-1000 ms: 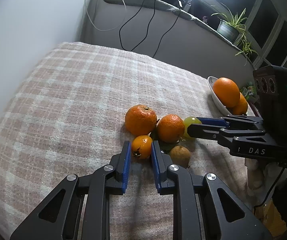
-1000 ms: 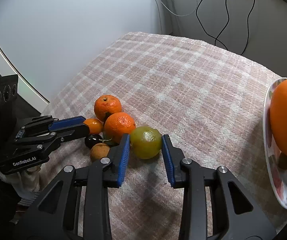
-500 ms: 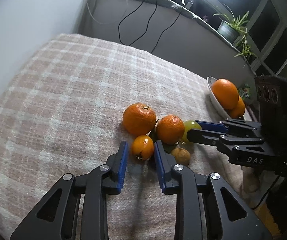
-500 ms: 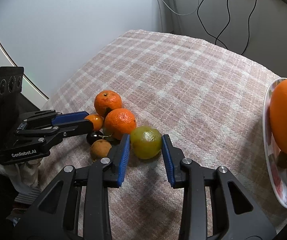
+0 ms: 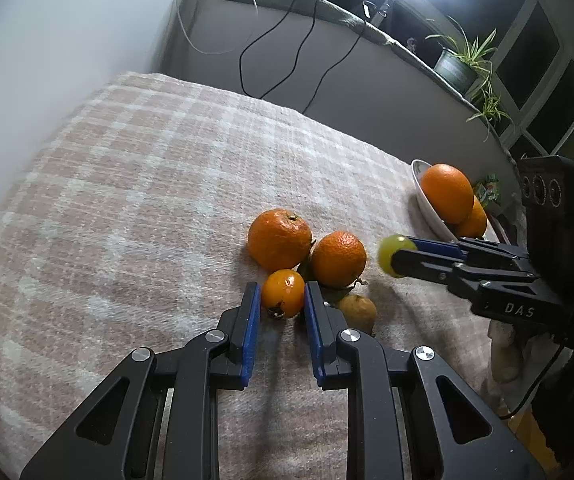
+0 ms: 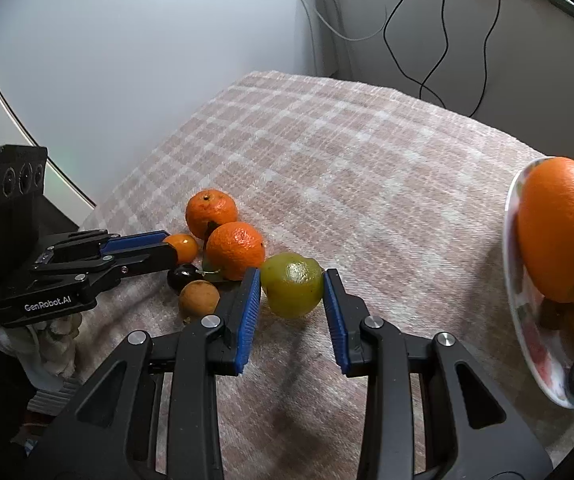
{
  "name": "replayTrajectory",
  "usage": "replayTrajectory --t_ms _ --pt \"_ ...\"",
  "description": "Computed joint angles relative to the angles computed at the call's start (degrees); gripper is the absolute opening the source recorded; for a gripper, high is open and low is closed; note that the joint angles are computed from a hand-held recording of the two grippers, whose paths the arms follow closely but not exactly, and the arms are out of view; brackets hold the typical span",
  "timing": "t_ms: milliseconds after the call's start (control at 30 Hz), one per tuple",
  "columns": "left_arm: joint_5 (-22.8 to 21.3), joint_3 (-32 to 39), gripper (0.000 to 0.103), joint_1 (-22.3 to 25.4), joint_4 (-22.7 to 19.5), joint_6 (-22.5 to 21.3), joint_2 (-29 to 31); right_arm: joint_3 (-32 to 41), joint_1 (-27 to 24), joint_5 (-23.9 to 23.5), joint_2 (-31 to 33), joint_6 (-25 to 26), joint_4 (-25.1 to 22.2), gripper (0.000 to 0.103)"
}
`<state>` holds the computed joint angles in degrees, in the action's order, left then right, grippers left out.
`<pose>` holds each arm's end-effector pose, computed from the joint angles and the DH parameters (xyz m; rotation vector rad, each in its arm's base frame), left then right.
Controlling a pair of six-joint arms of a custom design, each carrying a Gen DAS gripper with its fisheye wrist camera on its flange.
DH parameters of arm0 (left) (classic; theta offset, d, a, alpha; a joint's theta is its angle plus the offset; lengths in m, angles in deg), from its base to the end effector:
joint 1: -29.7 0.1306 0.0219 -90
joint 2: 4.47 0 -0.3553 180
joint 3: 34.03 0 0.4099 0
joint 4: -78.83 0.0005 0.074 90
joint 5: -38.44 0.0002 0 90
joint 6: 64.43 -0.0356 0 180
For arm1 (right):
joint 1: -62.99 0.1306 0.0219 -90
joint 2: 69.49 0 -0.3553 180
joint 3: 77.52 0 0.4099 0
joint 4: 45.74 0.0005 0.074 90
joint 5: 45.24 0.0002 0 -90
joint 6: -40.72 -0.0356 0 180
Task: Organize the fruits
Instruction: 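Carry the lime and the tangerine in both grippers over the plate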
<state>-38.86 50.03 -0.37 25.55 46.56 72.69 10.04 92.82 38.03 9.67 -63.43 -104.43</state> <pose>0.3634 -0.2200 0.4474 0.3043 2.4465 -0.6721 0.3715 0.2172 0.4552 -0.3936 2.4696 0.4744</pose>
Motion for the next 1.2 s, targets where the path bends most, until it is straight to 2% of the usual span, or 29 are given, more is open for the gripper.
replayTrajectory --t_ms 167,400,567,833,1200 --pt "0.6 0.3 0.02 0.6 0.7 0.8 -1.1 -0.4 -1.0 0.5 -2.4 0.2 0.0 0.033" --pt "0.9 4.5 0.02 -1.0 2.1 0.7 1.5 -1.2 -5.1 0.9 -6.7 0.7 -0.4 0.033" --pt "1.6 9.8 0.02 -3.3 3.1 0.5 6.2 -1.2 -10.0 0.5 -9.1 1.7 -0.7 0.033" --pt "2.4 20.3 0.02 -6.9 3.7 0.7 15.4 -0.6 -18.6 -1.2 -9.4 3.5 -1.1 0.033" --pt "2.5 36.0 0.02 -10.0 -0.7 -1.4 28.2 0.3 -27.8 -5.4 -6.1 4.2 -0.8 0.033"
